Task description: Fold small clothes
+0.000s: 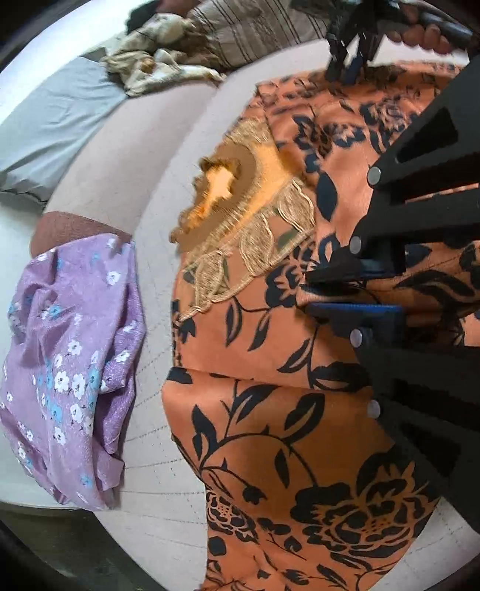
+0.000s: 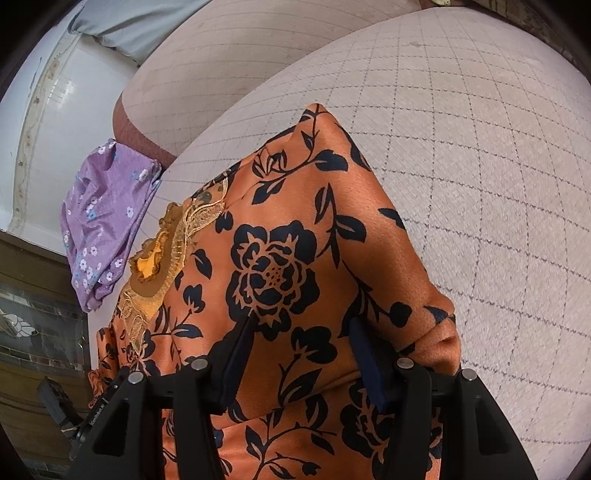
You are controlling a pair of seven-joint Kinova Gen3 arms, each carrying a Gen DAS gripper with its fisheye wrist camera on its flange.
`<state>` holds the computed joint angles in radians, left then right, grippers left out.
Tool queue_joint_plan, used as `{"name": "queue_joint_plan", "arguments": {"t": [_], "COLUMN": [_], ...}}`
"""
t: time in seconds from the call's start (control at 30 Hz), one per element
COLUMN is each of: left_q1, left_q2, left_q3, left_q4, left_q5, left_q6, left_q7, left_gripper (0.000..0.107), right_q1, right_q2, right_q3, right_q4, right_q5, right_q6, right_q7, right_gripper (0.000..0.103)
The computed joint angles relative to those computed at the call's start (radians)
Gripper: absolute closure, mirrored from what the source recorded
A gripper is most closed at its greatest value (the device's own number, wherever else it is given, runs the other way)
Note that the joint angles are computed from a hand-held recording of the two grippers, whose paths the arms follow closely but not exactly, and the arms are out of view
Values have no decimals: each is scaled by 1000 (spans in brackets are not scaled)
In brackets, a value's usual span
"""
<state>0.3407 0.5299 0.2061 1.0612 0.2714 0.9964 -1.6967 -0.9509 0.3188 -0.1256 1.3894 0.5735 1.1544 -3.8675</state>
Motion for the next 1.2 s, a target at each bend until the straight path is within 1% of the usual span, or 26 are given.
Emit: {"name": "queue_joint_plan", "arguments": {"t": [0.1,0.17,0.2,0.23,0.27,0.3,0.33,0.37,0.4,0.43,0.47,0.5,0.53,0.57,0.63,0.67,0.7,0.73,0.77,0.83,0.87,0.93,0.97,1.07,1.13,1.2], "left_q1": [-7,-16,-17,-6,16,29,22,19,33,66,88,91,76,42,-45,-77,-91,-94,-92,-68,-55,-80,-107,-234,-326,-419], "left_q2": [-43,-81,-94,-112,-133,-142,-143,-136,-123,-99,-80,-59,-34,-22,-22,-39,-61,-92,-131,-177,-189,-200,-197,-157,-144,-108], "left_q3": [14,28,32,17,-15,-34,-37,-39,-57,-93,-112,-112,-94,-57,20,35,33,11,-28,-117,-163,-219,-229,-200,-143,-70], "left_q4": [52,96,111,133,152,160,157,149,128,97,65,36,6,-20,-29,-15,12,44,79,139,158,183,185,166,190,179], "left_q5": [9,24,18,9,-5,-20,-37,-47,-72,-113,-154,-178,-186,-178,-126,-102,-95,-104,-126,-164,-177,-181,-165,-57,24,105], "left_q6": [-69,-134,-159,-200,-240,-267,-277,-270,-248,-209,-169,-128,-87,-54,-35,-50,-82,-122,-163,-239,-257,-262,-249,-207,-223,-232], "left_q7": [-56,-101,-102,-98,-81,-59,-30,-10,20,49,78,103,136,159,155,160,175,207,247,329,369,451,486,508,487,459], "left_gripper": [100,100,101,101,101,102,102,102,102,102,100,100,100,100,89,71,49,41,37,37,37,37,37,37,37,37], "right_q1": [-1,-6,-12,-24,-32,-46,-66,-67,-76,-78,-79,-73,-63,-45,0,3,-13,-29,-38,-66,-72,-79,-88,-84,-90,-96], "right_q2": [2,3,4,2,-4,-10,-12,-11,-8,-5,3,12,17,22,32,36,36,39,41,46,53,72,81,99,109,118], "right_q3": [2,5,6,9,11,13,21,12,10,6,2,-2,-6,-11,-23,-18,1,12,14,23,22,22,24,29,39,46], "right_q4": [-4,-8,-9,-5,6,19,25,25,22,17,3,-9,-16,-21,-16,-16,-19,-34,-47,-67,-85,-122,-135,-151,-156,-173], "right_q5": [3,10,19,38,57,87,124,149,183,202,216,222,212,186,111,93,91,95,103,136,140,132,128,93,83,75], "right_q6": [5,12,18,20,16,11,14,19,22,25,29,19,4,-22,-86,-93,-84,-59,-40,-14,1,27,36,16,16,33], "right_q7": [-7,-17,-26,-48,-70,-105,-132,-143,-144,-138,-119,-85,-54,-17,39,47,54,63,75,86,107,149,154,176,179,201], "right_gripper": [45,45,45,45,44,44,44,44,44,44,44,44,44,44,44,45,45,45,45,45,45,45,45,45,45,45]}}
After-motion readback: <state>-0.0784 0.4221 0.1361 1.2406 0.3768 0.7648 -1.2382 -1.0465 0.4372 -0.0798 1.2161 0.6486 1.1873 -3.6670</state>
